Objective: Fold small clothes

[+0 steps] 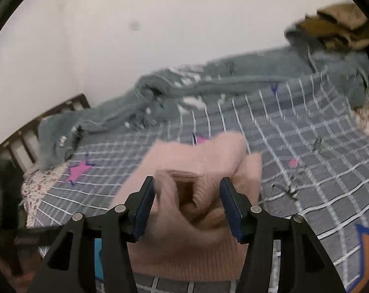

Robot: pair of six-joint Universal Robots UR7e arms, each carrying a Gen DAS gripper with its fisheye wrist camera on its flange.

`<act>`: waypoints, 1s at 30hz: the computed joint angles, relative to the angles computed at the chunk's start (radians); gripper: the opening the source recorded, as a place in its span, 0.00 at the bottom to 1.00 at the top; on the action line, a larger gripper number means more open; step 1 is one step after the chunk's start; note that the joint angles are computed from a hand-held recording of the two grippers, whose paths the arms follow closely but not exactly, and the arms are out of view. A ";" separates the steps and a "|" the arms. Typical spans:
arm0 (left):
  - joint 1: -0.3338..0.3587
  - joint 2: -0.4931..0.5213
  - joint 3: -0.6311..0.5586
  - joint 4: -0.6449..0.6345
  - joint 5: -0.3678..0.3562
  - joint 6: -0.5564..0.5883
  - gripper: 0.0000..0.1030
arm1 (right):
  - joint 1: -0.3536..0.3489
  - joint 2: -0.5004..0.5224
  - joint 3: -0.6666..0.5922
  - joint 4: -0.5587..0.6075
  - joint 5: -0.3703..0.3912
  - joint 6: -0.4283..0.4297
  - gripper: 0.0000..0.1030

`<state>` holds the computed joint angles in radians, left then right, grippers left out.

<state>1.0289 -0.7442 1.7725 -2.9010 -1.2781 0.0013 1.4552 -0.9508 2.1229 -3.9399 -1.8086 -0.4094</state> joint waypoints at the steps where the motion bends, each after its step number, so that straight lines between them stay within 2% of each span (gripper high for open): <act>1: 0.000 -0.001 0.007 -0.002 -0.001 0.006 0.46 | 0.001 0.009 -0.010 0.008 -0.021 0.008 0.20; 2: -0.002 -0.002 0.015 -0.005 0.003 0.018 0.46 | -0.002 0.007 -0.006 0.009 -0.026 -0.003 0.12; 3: -0.003 -0.006 0.027 -0.016 0.005 0.032 0.46 | -0.010 0.001 0.013 -0.031 -0.006 -0.013 0.12; 5: -0.007 -0.011 0.043 -0.036 0.008 0.059 0.46 | -0.054 -0.025 0.083 -0.147 0.105 0.016 0.11; 6: -0.010 -0.014 0.055 -0.054 0.008 0.074 0.46 | -0.073 -0.040 0.102 -0.152 0.122 0.029 0.11; 7: -0.010 -0.014 0.058 -0.062 0.005 0.079 0.46 | -0.077 -0.044 0.106 -0.143 0.097 0.031 0.11; 8: -0.009 -0.014 0.059 -0.067 -0.002 0.081 0.46 | -0.084 -0.042 0.098 -0.096 0.030 0.026 0.11; 9: -0.006 -0.011 0.054 -0.065 -0.014 0.079 0.46 | -0.098 -0.042 0.093 -0.044 0.004 0.031 0.11; 11: -0.002 -0.006 0.043 -0.067 -0.032 0.078 0.46 | -0.129 -0.051 0.108 -0.009 0.043 0.049 0.12; 14: 0.003 0.004 0.030 -0.088 -0.051 0.076 0.46 | -0.151 -0.096 0.152 -0.022 0.127 0.047 0.21; 16: 0.009 0.018 0.001 -0.080 -0.067 0.071 0.47 | -0.157 -0.120 0.161 -0.020 0.160 0.060 0.35; 18: 0.013 0.037 -0.040 -0.058 -0.075 0.067 0.49 | -0.155 -0.138 0.142 0.016 0.178 0.085 0.35; 19: 0.013 0.046 -0.057 -0.050 -0.078 0.068 0.57 | -0.151 -0.147 0.125 0.054 0.183 0.093 0.37; 20: 0.014 0.056 -0.075 -0.047 -0.084 0.072 0.61 | -0.144 -0.154 0.106 0.092 0.181 0.098 0.38; 24: 0.013 0.112 -0.177 0.005 -0.103 0.105 0.61 | -0.104 -0.154 0.003 0.252 0.116 0.093 0.46; 27: 0.020 0.163 -0.266 0.076 -0.122 0.110 0.61 | -0.103 -0.144 -0.048 0.352 0.079 0.095 0.53; 29: 0.025 0.193 -0.307 0.103 -0.121 0.107 0.61 | -0.105 -0.127 -0.081 0.425 0.020 0.090 0.54; 30: 0.028 0.205 -0.321 0.108 -0.125 0.110 0.61 | -0.108 -0.124 -0.088 0.452 0.016 0.086 0.56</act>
